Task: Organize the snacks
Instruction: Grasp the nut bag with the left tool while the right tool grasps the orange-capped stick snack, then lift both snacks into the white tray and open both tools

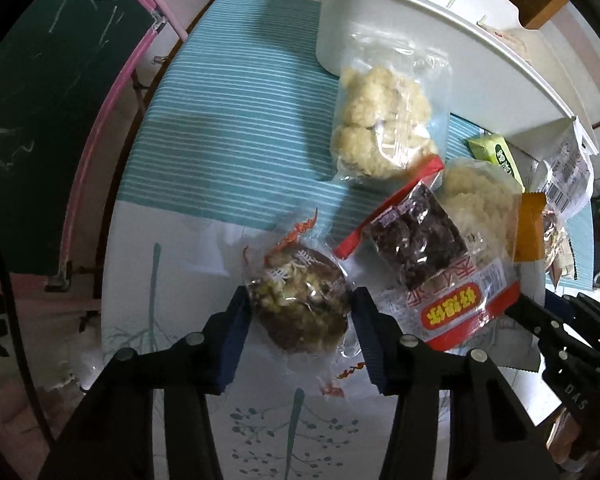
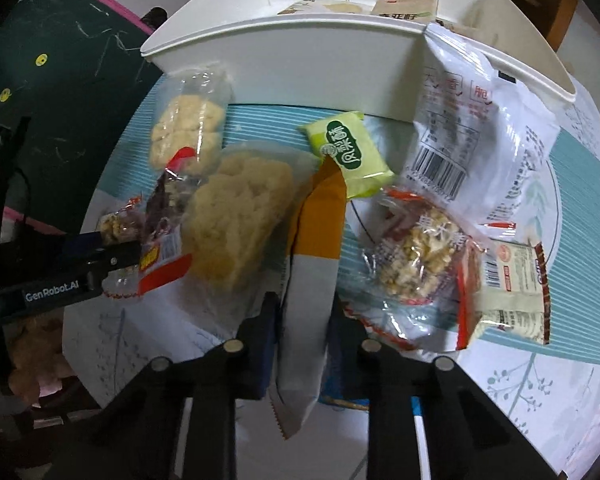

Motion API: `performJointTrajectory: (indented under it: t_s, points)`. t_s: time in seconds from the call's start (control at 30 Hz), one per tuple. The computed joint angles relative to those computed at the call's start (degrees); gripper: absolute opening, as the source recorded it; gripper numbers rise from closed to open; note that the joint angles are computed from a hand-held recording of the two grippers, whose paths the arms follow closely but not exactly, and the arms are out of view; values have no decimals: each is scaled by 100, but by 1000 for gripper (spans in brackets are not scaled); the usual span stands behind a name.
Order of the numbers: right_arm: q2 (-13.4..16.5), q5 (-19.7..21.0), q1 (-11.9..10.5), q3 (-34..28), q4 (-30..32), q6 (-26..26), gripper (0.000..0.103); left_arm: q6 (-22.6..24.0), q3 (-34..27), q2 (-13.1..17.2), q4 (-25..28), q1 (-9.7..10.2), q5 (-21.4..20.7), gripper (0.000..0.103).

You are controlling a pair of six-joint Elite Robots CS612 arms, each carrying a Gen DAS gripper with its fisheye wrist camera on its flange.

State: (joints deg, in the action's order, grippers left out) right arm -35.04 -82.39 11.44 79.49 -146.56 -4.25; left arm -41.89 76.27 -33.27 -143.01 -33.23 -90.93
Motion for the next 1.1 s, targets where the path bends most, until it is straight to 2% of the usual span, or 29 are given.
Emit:
performJointTrajectory:
  t_s: [0.13,0.3,0.5,0.7,0.73,0.93,1.1]
  points:
    - [-49,78,-20,58,22,-37,19,-42,214,-136,-87,-93,141,48]
    - [-279,284,-113,330,-173,9,18,-151,439,-329,-249,-160,125,48]
    - [-568,526,-188,635,-471,64,18,53,768,-662,-738,-268,311,48]
    - [-781,673,-210,732,-779,-8,18,452,507,-709,-1020,-233,314,48]
    - [-801,687,-214,739,-836,-17,18,491,459,-691,-1235,-243,333,48]
    - [-909,709,-253,670,-1227,-19,18,1038,42,-664,-1293,-273,551,48]
    - [-797,517,-236,288,-1433,10,18,1404,-417,-559,-1252,-254,837,48]
